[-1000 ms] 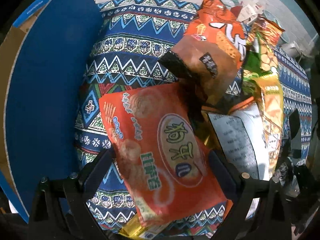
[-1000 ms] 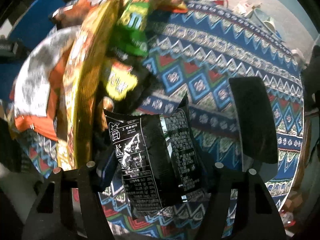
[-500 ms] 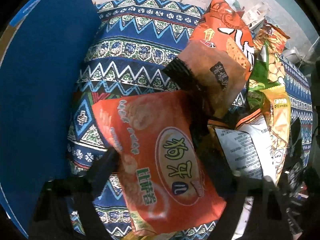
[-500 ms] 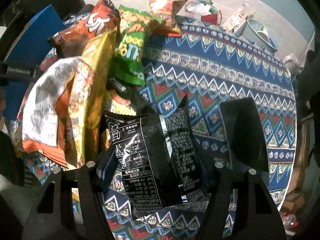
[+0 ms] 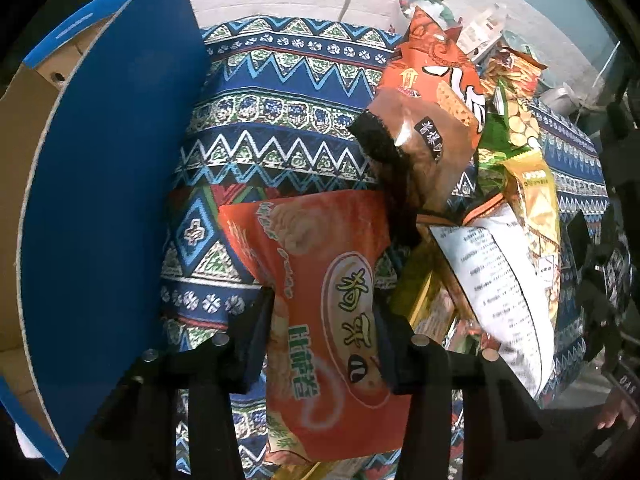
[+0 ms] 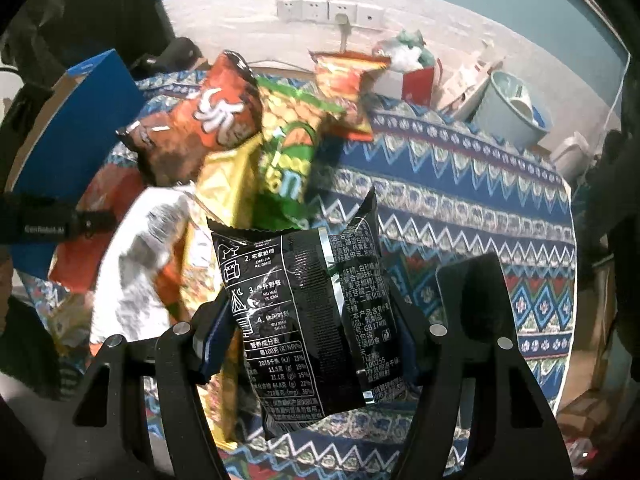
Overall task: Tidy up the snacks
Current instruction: 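Carry both bags to the box and release the orange bag from the left tool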
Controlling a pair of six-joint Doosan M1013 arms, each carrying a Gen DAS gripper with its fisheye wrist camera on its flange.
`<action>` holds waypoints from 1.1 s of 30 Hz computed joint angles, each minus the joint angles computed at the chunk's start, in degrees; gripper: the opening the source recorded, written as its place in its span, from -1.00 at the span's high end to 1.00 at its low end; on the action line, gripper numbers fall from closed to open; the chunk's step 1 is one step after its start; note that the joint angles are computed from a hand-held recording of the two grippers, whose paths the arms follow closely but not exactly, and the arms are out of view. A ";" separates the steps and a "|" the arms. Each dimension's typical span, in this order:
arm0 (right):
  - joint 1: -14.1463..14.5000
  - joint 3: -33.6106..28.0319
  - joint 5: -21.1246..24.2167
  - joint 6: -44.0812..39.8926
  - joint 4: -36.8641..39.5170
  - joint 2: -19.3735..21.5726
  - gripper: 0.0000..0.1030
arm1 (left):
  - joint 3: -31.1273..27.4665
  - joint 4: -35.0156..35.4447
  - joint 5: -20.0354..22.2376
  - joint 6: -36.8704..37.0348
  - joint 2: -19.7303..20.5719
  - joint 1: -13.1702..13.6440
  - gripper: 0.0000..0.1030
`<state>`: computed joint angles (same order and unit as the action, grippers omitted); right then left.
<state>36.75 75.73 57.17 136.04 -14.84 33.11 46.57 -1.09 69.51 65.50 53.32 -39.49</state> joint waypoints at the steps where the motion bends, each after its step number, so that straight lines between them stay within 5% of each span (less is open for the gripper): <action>1: 0.09 -0.50 0.15 -0.04 -0.27 0.18 -0.31 | 0.66 0.29 -0.52 0.20 -0.48 0.01 0.09; 18: 1.29 -10.08 1.49 -1.09 -3.19 4.28 -0.31 | 11.78 11.68 -14.27 2.40 -10.14 -1.92 0.09; 33: 3.00 -22.63 2.11 -4.99 -2.55 9.84 -0.31 | 19.23 16.87 -21.50 -2.02 -16.47 0.16 0.09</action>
<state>39.75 53.10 59.28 131.05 -17.39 42.95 65.79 15.78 48.01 63.48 36.86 -39.33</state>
